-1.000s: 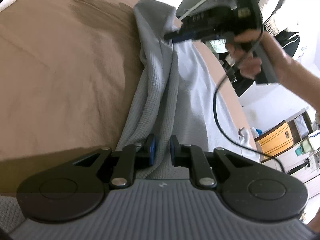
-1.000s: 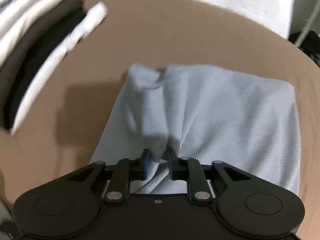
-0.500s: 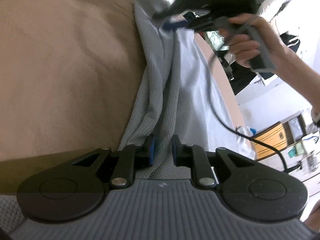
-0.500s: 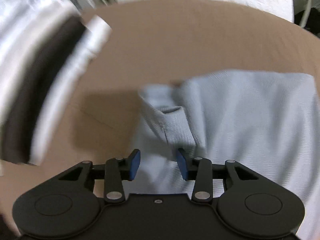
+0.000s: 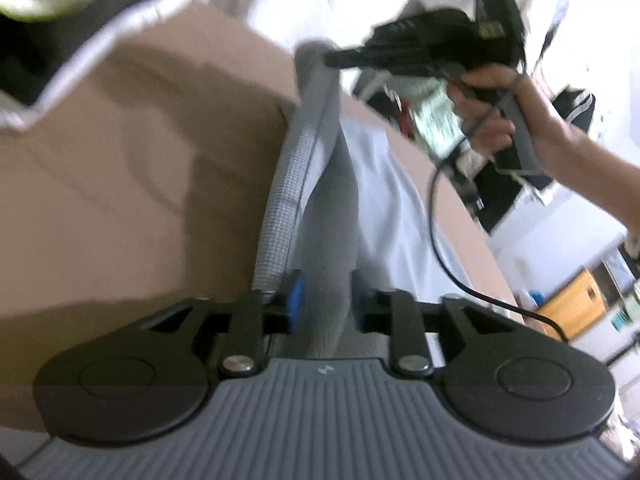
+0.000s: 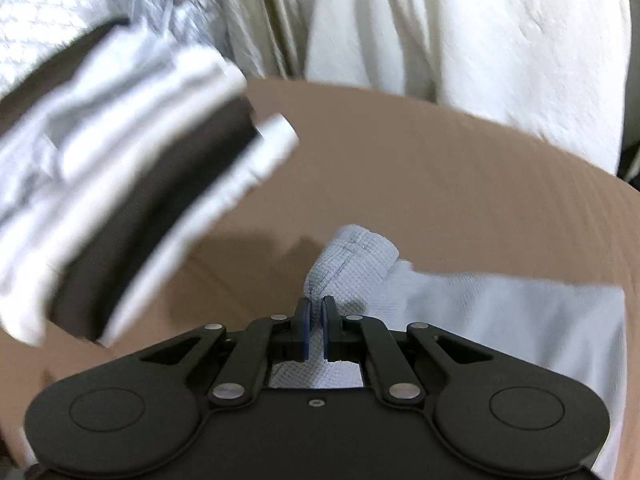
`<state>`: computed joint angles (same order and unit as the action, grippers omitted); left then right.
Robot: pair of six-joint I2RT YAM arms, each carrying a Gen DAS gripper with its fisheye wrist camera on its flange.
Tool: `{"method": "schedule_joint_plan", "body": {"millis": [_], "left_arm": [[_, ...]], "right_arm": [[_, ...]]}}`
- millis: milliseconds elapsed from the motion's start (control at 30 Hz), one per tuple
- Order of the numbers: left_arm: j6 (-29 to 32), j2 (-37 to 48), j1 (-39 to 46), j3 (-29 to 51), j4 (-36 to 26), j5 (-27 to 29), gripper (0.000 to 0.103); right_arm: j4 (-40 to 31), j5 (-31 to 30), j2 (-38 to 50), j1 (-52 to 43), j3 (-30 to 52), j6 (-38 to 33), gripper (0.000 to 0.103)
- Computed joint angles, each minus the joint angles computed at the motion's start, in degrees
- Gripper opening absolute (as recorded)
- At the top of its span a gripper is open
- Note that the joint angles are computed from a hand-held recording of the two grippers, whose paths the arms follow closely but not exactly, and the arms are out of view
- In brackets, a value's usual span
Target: Fold clothes
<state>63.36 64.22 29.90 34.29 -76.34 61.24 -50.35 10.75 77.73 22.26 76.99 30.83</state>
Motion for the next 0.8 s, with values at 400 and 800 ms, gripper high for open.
{"method": "schedule_joint_plan", "body": {"millis": [400,800], "left_arm": [[-15.22,-6.28,1.96,-4.57,11.24,-0.86,0.07],[-33.5,-30.46,-10.93,-13.9,35.73,-22.36,0.0]], "right_arm": [[2.36,-0.39,5.35,1.35,5.75,1.81,0.006],[3.14,3.1,13.0,0.81,12.1,3.82,0.002]]}}
